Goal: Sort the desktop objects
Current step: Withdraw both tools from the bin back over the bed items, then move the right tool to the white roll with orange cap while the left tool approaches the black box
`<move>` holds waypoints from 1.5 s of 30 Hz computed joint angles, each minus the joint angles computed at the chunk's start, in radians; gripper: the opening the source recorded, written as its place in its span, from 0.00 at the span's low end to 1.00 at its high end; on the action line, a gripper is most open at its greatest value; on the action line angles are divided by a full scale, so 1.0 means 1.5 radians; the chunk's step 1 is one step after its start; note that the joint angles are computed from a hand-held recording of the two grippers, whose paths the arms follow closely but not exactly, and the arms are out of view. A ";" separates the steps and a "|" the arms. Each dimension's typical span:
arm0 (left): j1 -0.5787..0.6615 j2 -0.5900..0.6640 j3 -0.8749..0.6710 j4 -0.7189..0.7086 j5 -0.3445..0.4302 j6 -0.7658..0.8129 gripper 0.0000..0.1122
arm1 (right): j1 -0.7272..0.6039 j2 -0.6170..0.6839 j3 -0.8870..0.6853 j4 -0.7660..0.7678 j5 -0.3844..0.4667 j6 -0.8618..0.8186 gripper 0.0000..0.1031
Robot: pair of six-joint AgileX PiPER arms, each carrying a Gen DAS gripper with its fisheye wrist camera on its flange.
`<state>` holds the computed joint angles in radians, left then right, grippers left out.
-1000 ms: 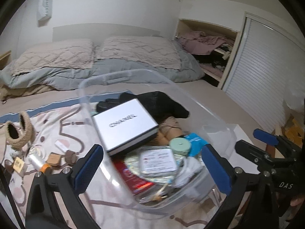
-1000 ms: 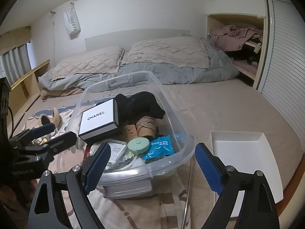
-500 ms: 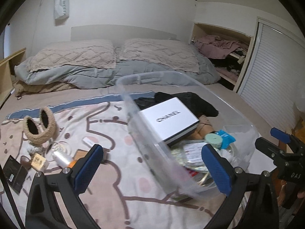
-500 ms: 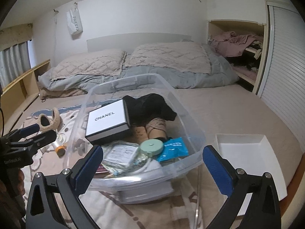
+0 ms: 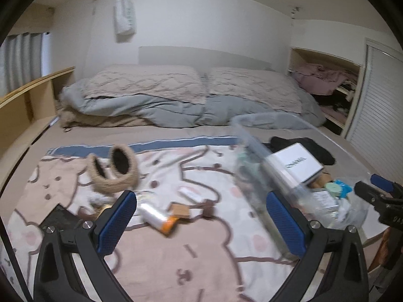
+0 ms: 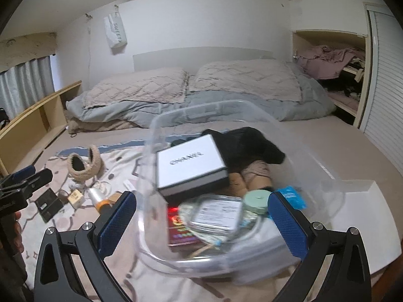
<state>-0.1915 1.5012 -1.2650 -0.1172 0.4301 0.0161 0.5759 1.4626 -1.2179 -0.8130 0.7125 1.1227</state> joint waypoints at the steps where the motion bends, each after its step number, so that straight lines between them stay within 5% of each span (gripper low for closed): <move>1: 0.016 -0.004 0.007 -0.006 -0.002 0.010 0.92 | 0.011 0.007 -0.006 -0.007 -0.001 0.010 1.00; 6: 0.097 -0.032 0.042 -0.023 -0.025 0.064 0.92 | 0.069 0.043 -0.039 -0.071 0.015 0.067 1.00; 13: 0.205 -0.067 0.104 -0.169 -0.070 0.242 0.92 | 0.144 0.100 -0.069 -0.153 0.024 0.151 1.00; 34: 0.389 -0.040 0.308 -1.034 -0.082 1.127 0.92 | 0.250 0.288 -0.039 -0.444 -0.014 0.543 1.00; 45: 0.403 -0.001 0.326 -1.062 -0.067 1.167 0.92 | 0.247 0.351 -0.042 -0.478 -0.014 0.616 1.00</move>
